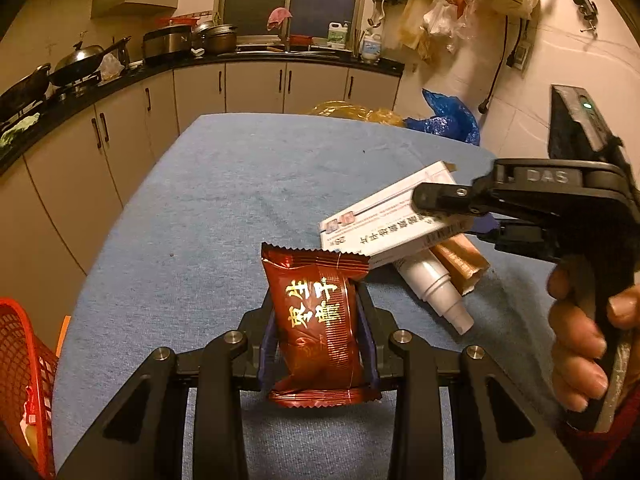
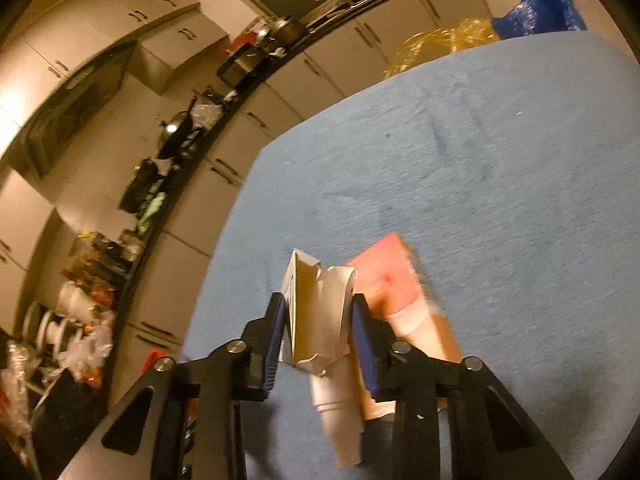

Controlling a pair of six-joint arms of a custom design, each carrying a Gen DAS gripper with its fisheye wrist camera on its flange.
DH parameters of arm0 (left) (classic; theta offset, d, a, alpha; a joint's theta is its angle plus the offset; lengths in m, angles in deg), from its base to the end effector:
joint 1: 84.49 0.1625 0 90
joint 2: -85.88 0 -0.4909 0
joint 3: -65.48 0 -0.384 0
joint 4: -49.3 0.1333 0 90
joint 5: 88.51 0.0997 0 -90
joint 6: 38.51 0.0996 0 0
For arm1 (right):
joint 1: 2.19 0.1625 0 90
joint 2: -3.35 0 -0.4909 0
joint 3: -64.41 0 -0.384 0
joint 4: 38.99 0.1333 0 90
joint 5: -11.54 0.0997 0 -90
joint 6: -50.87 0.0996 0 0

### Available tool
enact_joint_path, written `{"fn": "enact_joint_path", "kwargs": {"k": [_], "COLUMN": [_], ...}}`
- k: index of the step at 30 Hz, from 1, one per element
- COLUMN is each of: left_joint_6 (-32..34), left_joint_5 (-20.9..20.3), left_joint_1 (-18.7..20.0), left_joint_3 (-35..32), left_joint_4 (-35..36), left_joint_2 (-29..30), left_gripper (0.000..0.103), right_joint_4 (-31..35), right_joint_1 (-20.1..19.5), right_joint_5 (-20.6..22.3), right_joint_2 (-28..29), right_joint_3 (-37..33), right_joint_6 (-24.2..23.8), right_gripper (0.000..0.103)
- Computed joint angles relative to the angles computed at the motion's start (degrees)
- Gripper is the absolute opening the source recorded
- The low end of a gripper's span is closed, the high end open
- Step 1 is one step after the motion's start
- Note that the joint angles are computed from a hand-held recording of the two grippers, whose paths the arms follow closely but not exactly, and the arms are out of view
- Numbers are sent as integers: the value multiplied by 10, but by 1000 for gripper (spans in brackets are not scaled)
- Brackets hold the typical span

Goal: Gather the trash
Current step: 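Grasp the brown candy wrapper with the left tool while the right tool grasps a torn white box, then carry the candy wrapper and torn box over the red basket with both tools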

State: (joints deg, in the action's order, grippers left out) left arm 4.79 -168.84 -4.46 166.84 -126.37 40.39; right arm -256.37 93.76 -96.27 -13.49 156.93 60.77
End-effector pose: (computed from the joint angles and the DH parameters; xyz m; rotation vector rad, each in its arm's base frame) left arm 0.0275 -0.7104 0.1591 1.1836 2.4987 -0.6375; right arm 0.1750 -0.6866 -0.0479 -0.2936 -2.6530 1.3347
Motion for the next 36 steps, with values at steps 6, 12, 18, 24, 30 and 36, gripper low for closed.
{"fn": "enact_joint_path", "kwargs": {"k": [6, 12, 18, 24, 30, 36], "left_joint_6": [-10, -10, -9, -13, -4, -5], "left_joint_5": [4, 8, 13, 18, 21, 24], "left_joint_1": [-1, -1, -3, -6, -8, -11], "left_joint_3": [4, 15, 24, 29, 32, 37], "left_joint_4": [-21, -49, -72, -86, -98, -107], "left_joint_2": [2, 3, 4, 5, 6, 8], "left_gripper": [33, 33, 33, 33, 33, 33], "right_joint_4": [-68, -120, -124, -117, -116, -115], "right_joint_1": [15, 37, 50, 53, 52, 52], "right_joint_5": [5, -17, -34, -35, -35, -33], "right_joint_2": [0, 5, 14, 17, 17, 18], "right_joint_3": [22, 29, 19, 15, 15, 14], "right_joint_6": [-33, -64, -92, -99, -107, -110], "right_gripper": [25, 25, 25, 25, 25, 25]}}
